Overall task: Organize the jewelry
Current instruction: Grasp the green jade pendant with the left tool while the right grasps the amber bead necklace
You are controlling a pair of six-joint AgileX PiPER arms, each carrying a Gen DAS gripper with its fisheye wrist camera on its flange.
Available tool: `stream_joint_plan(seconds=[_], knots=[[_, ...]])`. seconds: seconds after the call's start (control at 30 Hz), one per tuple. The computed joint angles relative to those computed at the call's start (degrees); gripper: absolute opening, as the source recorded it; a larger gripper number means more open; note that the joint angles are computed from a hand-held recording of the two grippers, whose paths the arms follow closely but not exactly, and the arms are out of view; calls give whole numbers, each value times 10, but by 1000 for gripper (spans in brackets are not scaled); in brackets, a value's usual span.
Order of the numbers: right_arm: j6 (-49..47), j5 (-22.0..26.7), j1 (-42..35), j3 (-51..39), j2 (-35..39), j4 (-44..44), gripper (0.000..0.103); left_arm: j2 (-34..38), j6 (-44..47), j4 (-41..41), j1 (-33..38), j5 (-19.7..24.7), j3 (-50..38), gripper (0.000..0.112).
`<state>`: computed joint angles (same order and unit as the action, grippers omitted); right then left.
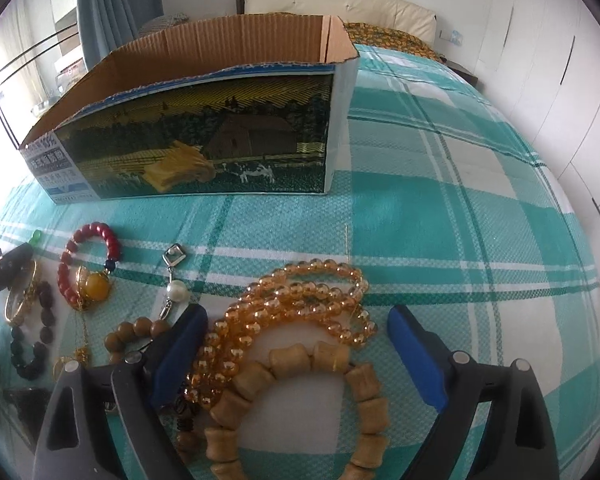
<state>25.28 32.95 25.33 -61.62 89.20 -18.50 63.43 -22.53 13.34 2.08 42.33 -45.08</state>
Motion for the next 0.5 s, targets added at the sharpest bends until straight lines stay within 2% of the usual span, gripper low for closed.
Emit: stream_joint_plan(seconds=[0.2,0.33,0.43,0.47,0.5], knots=[[-24,30,-6,-33,19,26,102,0,-2,1,-2,0,1,103],[-14,15,-5,-23,16,15,102,0,7,-3,0,-1,0,103],[-28,20,-10,-30,20,20,101,6,58,-37,15,12,-11,103],[-37,14,-10,-27,16,24,96,7,78,-50,22,13,-13,100],[-36,5,-5,-20,8,15,74,0,95,-59,25,3,-8,94]])
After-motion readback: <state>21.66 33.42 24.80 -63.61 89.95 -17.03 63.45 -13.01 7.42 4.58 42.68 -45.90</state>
